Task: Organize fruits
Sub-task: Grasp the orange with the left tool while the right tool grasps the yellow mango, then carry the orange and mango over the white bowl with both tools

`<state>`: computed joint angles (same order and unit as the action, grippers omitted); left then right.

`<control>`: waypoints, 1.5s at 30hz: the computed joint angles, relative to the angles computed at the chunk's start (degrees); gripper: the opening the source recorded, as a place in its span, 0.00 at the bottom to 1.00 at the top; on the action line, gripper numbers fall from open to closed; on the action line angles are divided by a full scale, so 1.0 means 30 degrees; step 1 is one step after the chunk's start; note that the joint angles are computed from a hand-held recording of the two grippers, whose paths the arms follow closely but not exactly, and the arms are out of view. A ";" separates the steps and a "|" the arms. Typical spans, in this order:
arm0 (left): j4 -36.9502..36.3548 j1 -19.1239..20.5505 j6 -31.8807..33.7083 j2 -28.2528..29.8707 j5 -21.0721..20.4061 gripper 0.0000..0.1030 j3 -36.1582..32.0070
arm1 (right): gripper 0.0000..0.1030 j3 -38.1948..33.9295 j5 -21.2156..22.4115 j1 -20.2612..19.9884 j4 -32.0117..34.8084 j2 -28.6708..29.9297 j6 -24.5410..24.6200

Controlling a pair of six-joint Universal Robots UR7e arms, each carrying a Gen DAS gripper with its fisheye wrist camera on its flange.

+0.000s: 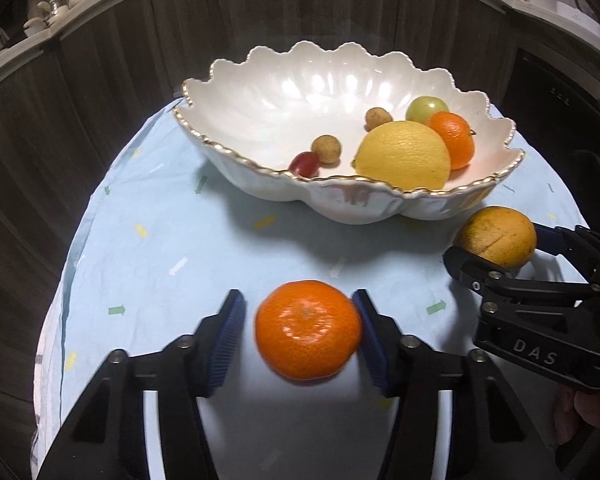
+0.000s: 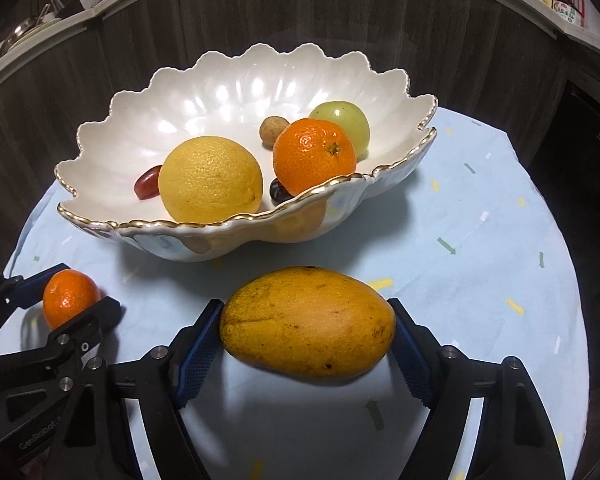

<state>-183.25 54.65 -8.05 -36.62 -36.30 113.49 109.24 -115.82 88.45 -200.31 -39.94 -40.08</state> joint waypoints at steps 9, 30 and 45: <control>0.0610 -0.0137 -0.0609 -0.0382 -0.0009 0.43 0.0105 | 0.76 0.0186 -0.0122 0.0000 0.0282 -0.0360 0.0509; -0.0004 -0.1576 -0.0579 -0.1424 0.0862 0.43 0.1115 | 0.75 0.1605 0.0429 0.0564 -0.0664 -0.1960 0.0753; -0.0154 -0.2153 -0.0213 -0.1953 0.1484 0.43 0.1052 | 0.75 0.1997 0.0796 0.1075 -0.0881 -0.2785 0.0862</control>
<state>-183.72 48.19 -8.69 -42.48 -31.85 116.64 115.23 -113.43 91.67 -202.96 -48.30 -37.50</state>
